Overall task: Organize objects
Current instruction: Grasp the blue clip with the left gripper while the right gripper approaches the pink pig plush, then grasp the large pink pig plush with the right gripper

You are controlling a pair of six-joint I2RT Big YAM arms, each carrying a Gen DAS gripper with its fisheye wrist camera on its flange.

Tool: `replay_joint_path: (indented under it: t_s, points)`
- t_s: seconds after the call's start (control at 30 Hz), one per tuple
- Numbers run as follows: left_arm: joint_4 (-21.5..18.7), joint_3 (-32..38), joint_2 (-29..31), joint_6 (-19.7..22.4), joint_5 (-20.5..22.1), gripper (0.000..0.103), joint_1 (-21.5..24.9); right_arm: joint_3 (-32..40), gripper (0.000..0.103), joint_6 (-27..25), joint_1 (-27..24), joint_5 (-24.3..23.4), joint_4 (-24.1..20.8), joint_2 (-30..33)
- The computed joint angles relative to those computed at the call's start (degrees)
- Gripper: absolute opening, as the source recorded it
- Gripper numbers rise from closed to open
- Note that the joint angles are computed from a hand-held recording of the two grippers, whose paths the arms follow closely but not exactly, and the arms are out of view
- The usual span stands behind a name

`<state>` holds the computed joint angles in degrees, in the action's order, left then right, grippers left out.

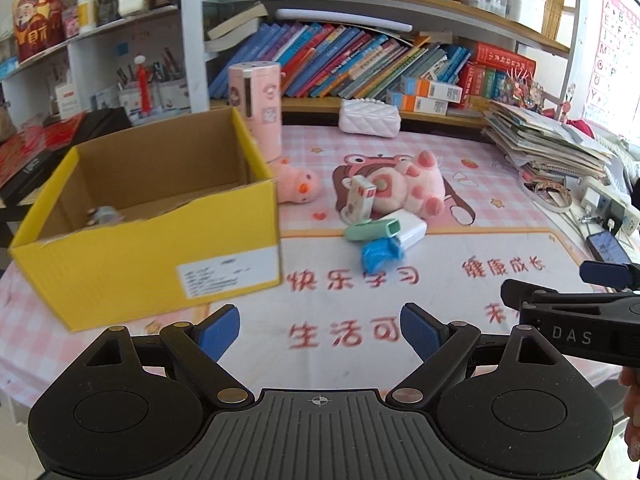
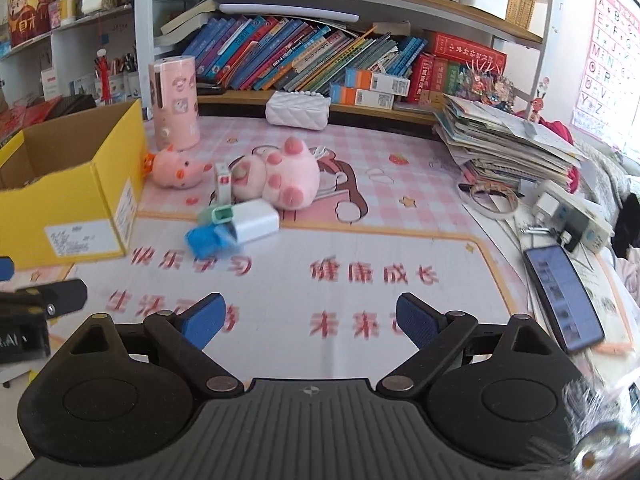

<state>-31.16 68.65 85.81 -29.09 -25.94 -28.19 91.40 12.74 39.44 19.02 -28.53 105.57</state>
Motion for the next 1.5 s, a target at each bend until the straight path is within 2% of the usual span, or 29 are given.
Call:
replay_joint_path:
  t_s: [0.03,0.13,0.2,0.3,0.33,0.37,0.43,0.53,0.77,0.97,1.0,1.07,1.17,1.3,1.5]
  points:
    - [0.09,0.69,0.71,-0.18,0.23,0.089,0.09,0.8,0.09,-0.46,-0.53,-0.57,-0.03,0.58]
    - [-1.59,3.77,3.5,-0.9,-0.02,0.087,0.12,3.11,0.078,-1.98,-2.01,-2.85,-0.34,2.29]
    - [-2.03,5.5,5.15,-0.92,0.43,0.085,0.17,4.75,0.074,-2.78,-2.99,-4.6,-0.67,3.51]
    - [-1.42,7.57,7.29,-1.17,1.5,0.077,0.41,7.09,0.074,-3.92,-4.29,-6.7,-0.47,5.18]
    - [-1.54,8.36,8.14,-1.26,1.56,0.071,0.46,7.81,0.074,-4.33,-4.69,-7.34,-0.27,5.68]
    - [-2.1,9.31,9.08,-1.54,1.66,0.065,0.54,8.5,0.074,-4.76,-5.08,-7.97,-0.05,6.18]
    - [-3.23,11.39,11.04,-2.37,2.23,0.061,0.8,9.81,0.074,-5.64,-5.85,-9.44,0.44,7.1]
    - [-4.06,14.26,13.56,-3.47,3.69,0.061,1.26,11.61,0.074,-6.5,-6.95,-11.54,1.05,8.33]
    - [-6.2,20.94,19.53,-4.64,3.08,0.061,2.25,15.42,0.075,-8.93,-8.95,-14.85,0.16,10.93]
    - [-8.98,25.39,23.83,-6.11,4.44,0.061,3.26,17.51,0.075,-10.17,-10.16,-16.84,-0.46,12.59]
    - [-8.94,25.66,24.21,-6.14,4.66,0.059,3.38,17.74,0.075,-10.32,-10.31,-17.1,-0.54,12.81]
    - [-9.26,26.23,24.82,-6.18,5.86,0.046,3.68,18.35,0.075,-10.5,-10.53,-17.63,-0.71,13.28]
    - [-9.34,26.18,24.68,-6.13,7.15,0.04,3.74,19.5,0.077,-10.48,-10.78,-18.82,-1.19,14.12]
    - [-9.5,24.38,22.78,-6.63,7.5,0.038,3.77,21.54,0.084,-9.58,-10.79,-20.61,-1.5,15.53]
    - [-9.71,19.38,18.15,-8.42,5.18,0.037,3.36,28.65,0.096,-8.85,-10.1,-22.47,-3.24,20.26]
